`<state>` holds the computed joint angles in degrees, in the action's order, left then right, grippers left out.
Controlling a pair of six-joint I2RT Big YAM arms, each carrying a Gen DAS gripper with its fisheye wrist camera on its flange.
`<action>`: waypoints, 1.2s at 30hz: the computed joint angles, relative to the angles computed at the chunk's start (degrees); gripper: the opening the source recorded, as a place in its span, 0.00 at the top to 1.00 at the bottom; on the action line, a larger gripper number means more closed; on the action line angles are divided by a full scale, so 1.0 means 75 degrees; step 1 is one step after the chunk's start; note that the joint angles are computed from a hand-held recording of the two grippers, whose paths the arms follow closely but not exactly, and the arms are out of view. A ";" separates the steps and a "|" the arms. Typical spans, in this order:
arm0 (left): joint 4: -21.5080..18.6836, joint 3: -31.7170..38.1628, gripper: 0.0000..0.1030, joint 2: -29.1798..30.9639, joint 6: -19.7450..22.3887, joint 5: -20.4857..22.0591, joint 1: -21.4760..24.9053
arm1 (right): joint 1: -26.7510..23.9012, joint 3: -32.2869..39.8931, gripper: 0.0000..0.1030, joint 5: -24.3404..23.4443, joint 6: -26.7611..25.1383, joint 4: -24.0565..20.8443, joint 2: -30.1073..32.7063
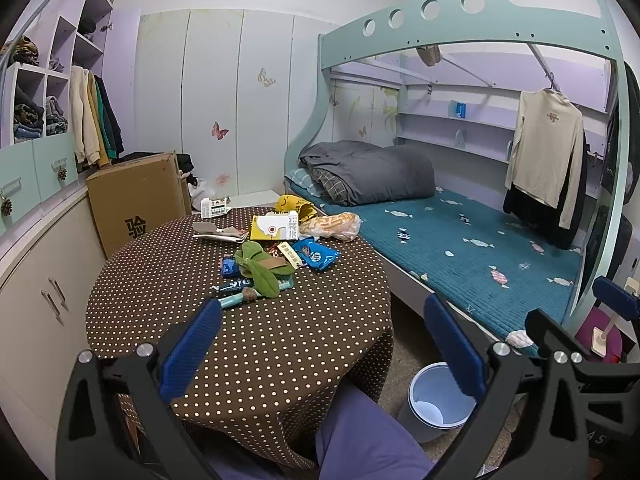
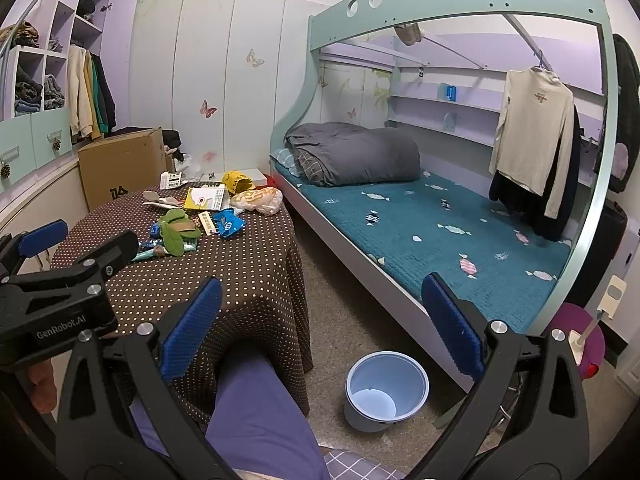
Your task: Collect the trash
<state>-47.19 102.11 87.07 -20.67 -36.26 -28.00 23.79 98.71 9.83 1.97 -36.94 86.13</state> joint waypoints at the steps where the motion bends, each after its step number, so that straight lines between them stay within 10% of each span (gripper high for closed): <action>1: -0.0012 0.0016 0.04 0.0009 0.0001 0.0004 0.0002 | 0.0000 0.0006 0.05 0.0000 -0.0004 -0.0003 0.0008; 36: -0.0635 0.0516 0.04 0.0351 -0.0310 0.0450 0.0388 | -0.0018 0.0748 0.05 -0.0268 0.0056 -0.0535 0.0583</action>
<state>-51.95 105.98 89.70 -23.00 -32.89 -25.09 23.66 104.32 7.82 2.38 -40.94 90.50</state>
